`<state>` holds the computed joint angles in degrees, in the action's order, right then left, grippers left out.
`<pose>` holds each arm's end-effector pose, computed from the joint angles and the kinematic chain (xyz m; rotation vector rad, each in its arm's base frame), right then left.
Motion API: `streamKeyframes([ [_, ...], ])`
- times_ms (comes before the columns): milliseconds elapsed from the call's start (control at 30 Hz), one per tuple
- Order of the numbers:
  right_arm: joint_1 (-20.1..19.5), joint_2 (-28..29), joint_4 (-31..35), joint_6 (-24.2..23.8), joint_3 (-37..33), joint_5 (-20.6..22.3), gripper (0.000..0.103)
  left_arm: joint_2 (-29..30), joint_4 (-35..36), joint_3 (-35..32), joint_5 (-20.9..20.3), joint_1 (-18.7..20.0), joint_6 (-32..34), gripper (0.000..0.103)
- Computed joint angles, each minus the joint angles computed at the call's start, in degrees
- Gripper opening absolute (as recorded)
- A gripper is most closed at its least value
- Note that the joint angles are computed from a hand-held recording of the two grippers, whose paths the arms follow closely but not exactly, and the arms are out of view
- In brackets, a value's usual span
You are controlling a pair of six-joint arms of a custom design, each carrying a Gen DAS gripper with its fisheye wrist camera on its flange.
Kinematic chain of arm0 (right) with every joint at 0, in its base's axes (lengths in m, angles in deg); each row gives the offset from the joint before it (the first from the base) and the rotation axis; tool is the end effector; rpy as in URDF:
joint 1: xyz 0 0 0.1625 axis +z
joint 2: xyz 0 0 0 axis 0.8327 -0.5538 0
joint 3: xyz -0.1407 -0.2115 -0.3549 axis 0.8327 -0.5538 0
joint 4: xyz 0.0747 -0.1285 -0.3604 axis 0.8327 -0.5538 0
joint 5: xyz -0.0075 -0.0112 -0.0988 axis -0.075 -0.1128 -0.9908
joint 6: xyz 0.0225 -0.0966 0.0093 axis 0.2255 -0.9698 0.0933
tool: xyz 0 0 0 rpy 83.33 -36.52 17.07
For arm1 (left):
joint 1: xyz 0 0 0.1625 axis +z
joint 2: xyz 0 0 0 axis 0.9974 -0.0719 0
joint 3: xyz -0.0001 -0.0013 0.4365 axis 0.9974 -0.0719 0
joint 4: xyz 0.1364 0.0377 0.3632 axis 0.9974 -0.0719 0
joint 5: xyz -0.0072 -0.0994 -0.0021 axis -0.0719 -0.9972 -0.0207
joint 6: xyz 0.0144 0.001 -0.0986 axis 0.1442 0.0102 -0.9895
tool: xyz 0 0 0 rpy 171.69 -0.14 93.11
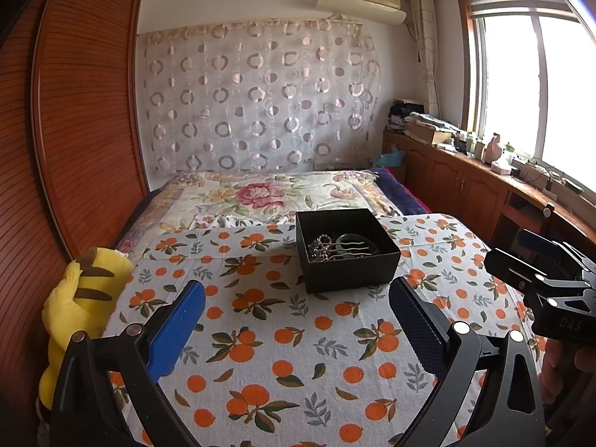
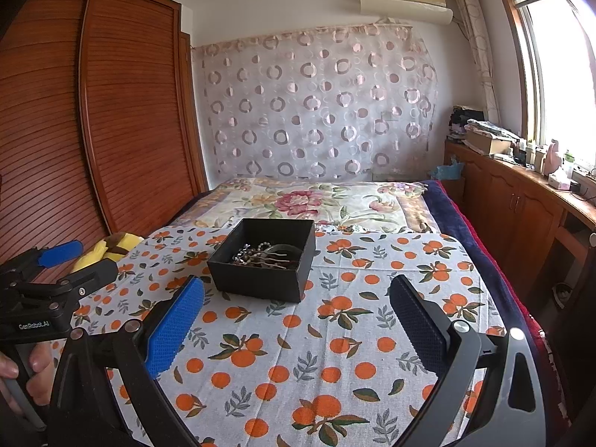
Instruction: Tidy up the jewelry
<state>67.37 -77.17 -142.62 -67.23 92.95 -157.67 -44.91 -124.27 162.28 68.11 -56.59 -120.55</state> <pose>0.3560 -0.3664 -0.0280 1.0651 -2.3597 1.0979 -0.0083 -0.2685 0.3342 0.3213 1.9876 -1.2641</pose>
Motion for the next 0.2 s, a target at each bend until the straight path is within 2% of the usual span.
streamKeyframes([
  [133,-0.03,-0.01,0.08,-0.05,-0.09,0.07,0.1,0.67,0.97,-0.25,0.19,0.07,-1.48,0.095],
  [200,-0.06,0.05,-0.17,-0.04,0.04,0.08,0.1,-0.67,4.1,-0.43,0.25,-0.42,-3.23,0.095],
])
